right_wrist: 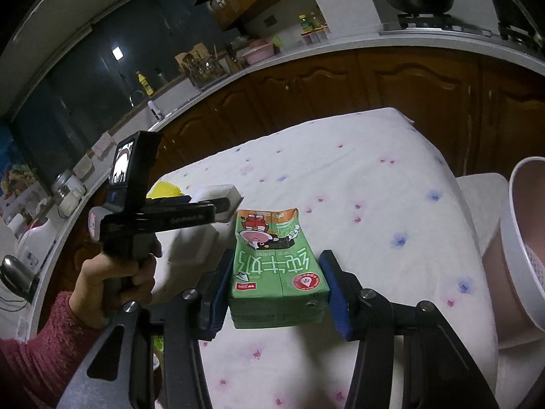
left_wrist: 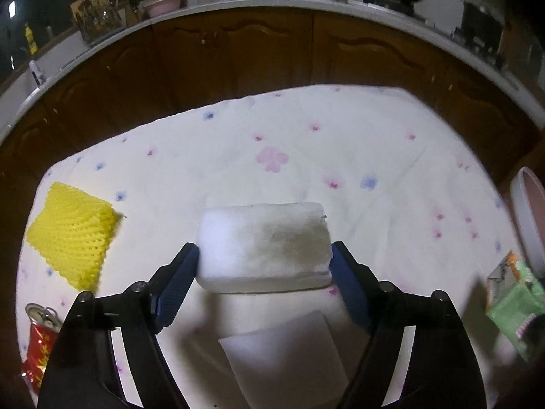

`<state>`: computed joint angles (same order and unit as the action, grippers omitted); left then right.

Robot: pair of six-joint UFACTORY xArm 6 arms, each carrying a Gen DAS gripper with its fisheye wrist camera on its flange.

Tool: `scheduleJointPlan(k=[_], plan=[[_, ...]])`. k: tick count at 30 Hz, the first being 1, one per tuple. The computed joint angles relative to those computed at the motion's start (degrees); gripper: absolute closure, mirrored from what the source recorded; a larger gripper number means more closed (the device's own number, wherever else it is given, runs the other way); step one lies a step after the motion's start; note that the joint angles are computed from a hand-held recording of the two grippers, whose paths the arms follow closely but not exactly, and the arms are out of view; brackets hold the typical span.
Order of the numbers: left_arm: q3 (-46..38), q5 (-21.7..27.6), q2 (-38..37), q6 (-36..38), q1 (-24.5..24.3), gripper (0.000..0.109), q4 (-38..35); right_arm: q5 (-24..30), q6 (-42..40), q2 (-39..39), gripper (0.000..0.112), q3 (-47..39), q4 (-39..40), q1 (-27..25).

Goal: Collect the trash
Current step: 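Carry the foam block with left tool while right tool carries the carton over the bin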

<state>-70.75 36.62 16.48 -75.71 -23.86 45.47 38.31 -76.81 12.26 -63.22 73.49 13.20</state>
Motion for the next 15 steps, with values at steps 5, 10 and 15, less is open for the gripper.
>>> scheduleJointPlan(k=[5, 10, 15], plan=[[5.22, -3.9, -6.23, -5.74, 0.2, 0.031, 4.35, 0.3, -0.98, -1.96, 0.062, 1.88, 1.67, -1.37], [8.22, -6.33, -11.13, -11.06, -2.11, 0.031, 8.49, 0.24, -1.62, -4.09, 0.062, 3.56, 2.86, -2.79], [7.01, -7.7, -11.84, -13.93, -6.25, 0.031, 11.59, 0.09, -2.19, -6.46, 0.062, 5.57, 3.49, -5.04]])
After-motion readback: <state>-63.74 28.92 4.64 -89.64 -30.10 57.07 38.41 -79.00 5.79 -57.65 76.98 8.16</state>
